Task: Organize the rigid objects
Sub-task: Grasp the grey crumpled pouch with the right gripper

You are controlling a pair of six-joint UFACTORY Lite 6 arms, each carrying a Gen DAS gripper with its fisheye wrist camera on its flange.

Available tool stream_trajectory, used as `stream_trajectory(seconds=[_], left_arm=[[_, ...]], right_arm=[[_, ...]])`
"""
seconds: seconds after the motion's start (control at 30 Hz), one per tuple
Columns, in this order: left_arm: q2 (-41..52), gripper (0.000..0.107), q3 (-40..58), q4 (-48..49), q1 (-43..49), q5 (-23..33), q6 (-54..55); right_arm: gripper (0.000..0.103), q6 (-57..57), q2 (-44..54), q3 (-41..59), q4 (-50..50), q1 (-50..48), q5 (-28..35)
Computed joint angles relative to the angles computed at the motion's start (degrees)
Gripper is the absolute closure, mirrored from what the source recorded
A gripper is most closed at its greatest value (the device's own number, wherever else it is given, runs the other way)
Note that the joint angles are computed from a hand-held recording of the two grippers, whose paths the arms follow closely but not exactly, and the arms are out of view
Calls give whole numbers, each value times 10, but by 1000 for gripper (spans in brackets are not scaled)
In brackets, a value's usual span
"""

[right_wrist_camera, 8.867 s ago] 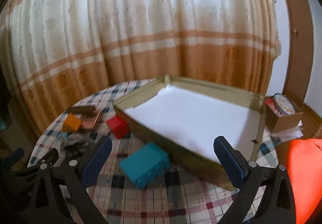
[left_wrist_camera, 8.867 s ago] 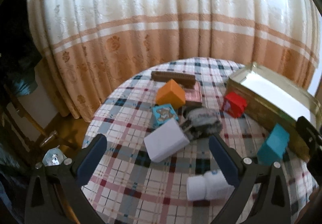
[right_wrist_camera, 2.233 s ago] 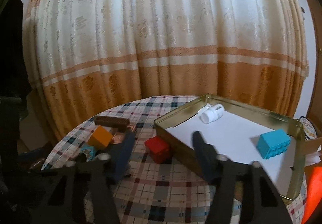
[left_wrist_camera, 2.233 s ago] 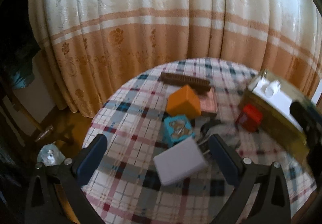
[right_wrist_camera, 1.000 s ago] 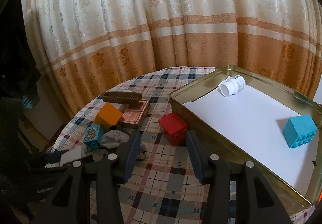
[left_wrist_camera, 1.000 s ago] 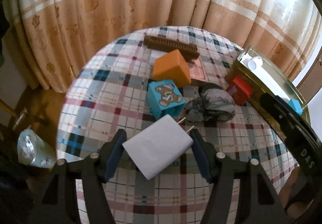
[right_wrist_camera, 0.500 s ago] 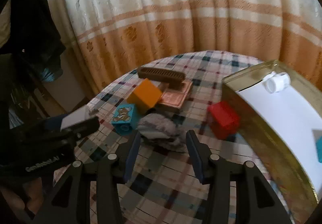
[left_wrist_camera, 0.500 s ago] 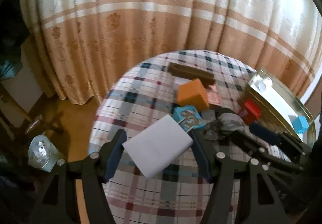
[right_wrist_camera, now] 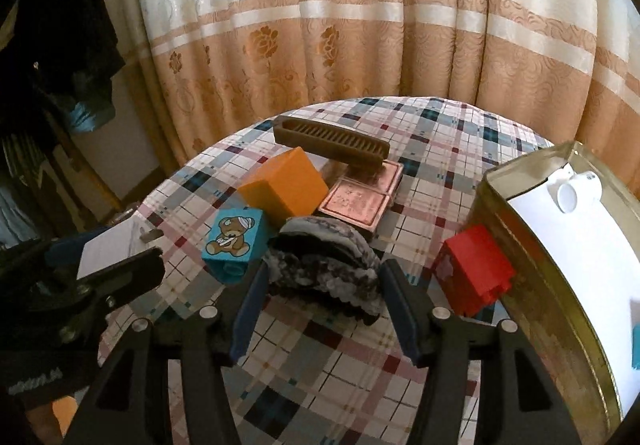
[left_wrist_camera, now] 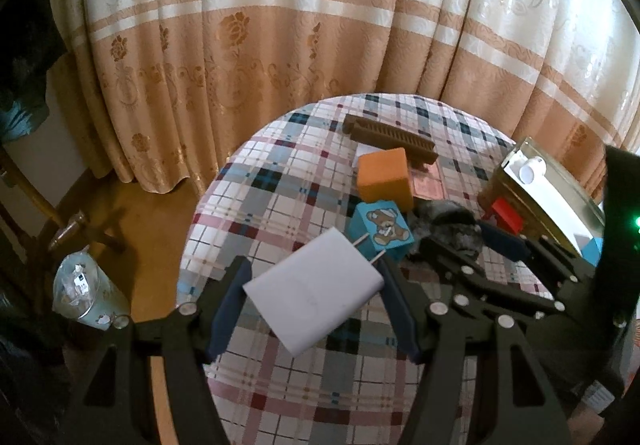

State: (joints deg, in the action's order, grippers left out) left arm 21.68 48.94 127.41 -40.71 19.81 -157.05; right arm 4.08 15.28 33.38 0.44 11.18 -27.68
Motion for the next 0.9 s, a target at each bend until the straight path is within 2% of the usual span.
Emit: stream_trajectory(seconds=[0.07,0.1,0.13,0.2,0.27,0.33,0.43,0.63,0.9], left_arm=[[-4,42,-2,-14,-4,3,13],[-6,42,-2,-25,-5,5,24],[-8,42,-2,-36,-6,6,35],[-13,42,-5,-37,-6,8,36],[-14,42,-7,-41,-6,12,39],[-12,42,-5,-40,-5,11,37],[-7,42,-3,-22,-5,5,19],[-4,42,-4,-14,-6,4,8],[-4,42,-2,-17,-9,4,8]], right_arm=[[40,-17,17,22,6,1,15],[37,3,30,36,-23,-5,29],[33,46,40,48,-75,-16,42],[35,146,42,45,-184,-48,33],[49,216,27,22,-264,-77,1],[63,241,20,9,-295,-92,-8],[73,317,12,-16,-380,-127,-42],[75,298,-20,-53,-343,-104,-53],[76,352,-114,-136,-389,-145,-101]])
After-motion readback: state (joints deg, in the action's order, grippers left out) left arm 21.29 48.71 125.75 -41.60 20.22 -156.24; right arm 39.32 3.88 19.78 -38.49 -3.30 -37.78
